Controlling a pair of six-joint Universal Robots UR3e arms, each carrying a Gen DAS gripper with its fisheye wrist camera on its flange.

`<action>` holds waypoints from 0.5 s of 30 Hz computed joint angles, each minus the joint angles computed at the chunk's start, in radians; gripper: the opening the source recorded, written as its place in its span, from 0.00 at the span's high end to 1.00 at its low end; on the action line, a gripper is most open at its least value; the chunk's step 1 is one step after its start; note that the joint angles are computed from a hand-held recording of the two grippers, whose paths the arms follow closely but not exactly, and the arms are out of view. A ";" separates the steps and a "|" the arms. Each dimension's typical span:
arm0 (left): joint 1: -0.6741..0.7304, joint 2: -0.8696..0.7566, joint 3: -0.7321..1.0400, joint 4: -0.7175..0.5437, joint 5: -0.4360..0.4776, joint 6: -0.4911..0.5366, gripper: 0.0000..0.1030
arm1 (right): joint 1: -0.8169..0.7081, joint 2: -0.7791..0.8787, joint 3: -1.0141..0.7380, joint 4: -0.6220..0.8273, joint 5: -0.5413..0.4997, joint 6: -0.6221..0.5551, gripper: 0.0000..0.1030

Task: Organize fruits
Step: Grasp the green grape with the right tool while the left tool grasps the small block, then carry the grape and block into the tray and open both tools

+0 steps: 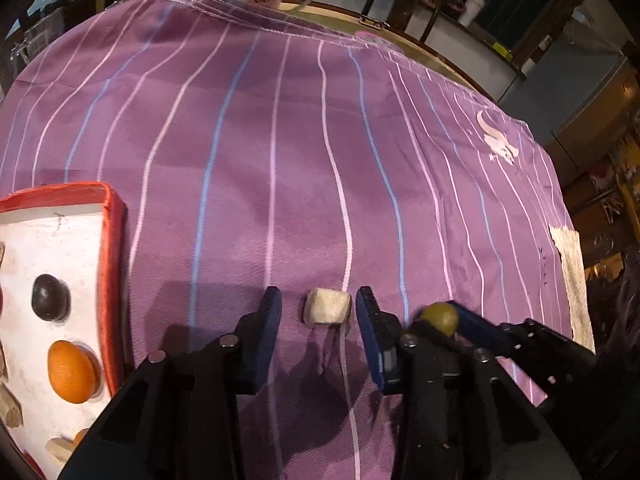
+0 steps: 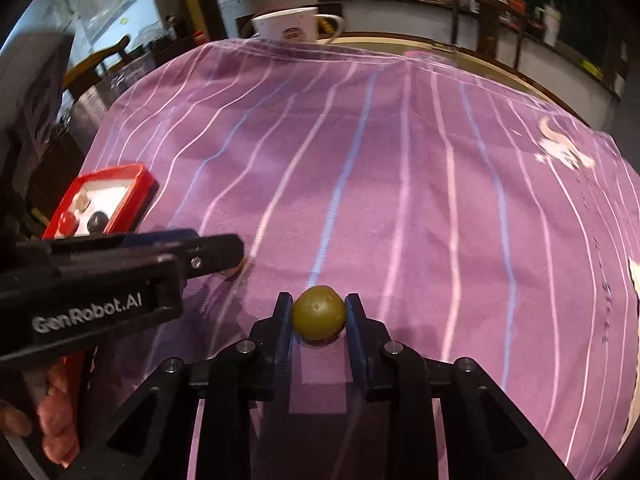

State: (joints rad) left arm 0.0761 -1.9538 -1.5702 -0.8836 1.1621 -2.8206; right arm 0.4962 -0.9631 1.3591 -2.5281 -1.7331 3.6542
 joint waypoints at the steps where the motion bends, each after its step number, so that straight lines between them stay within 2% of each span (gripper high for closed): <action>1: -0.001 0.004 -0.010 0.012 0.005 0.002 0.68 | -0.010 -0.021 0.036 -0.016 0.010 0.014 0.72; 5: -0.011 0.013 -0.040 0.054 0.002 0.016 0.77 | -0.021 -0.053 0.088 -0.033 0.012 0.032 0.72; 8: -0.028 0.026 -0.067 0.091 0.030 0.016 0.77 | -0.023 -0.070 0.113 -0.046 0.017 0.043 0.72; 15: 0.010 0.141 -0.161 0.069 0.010 0.024 0.77 | -0.013 -0.111 0.141 -0.051 0.014 0.057 0.72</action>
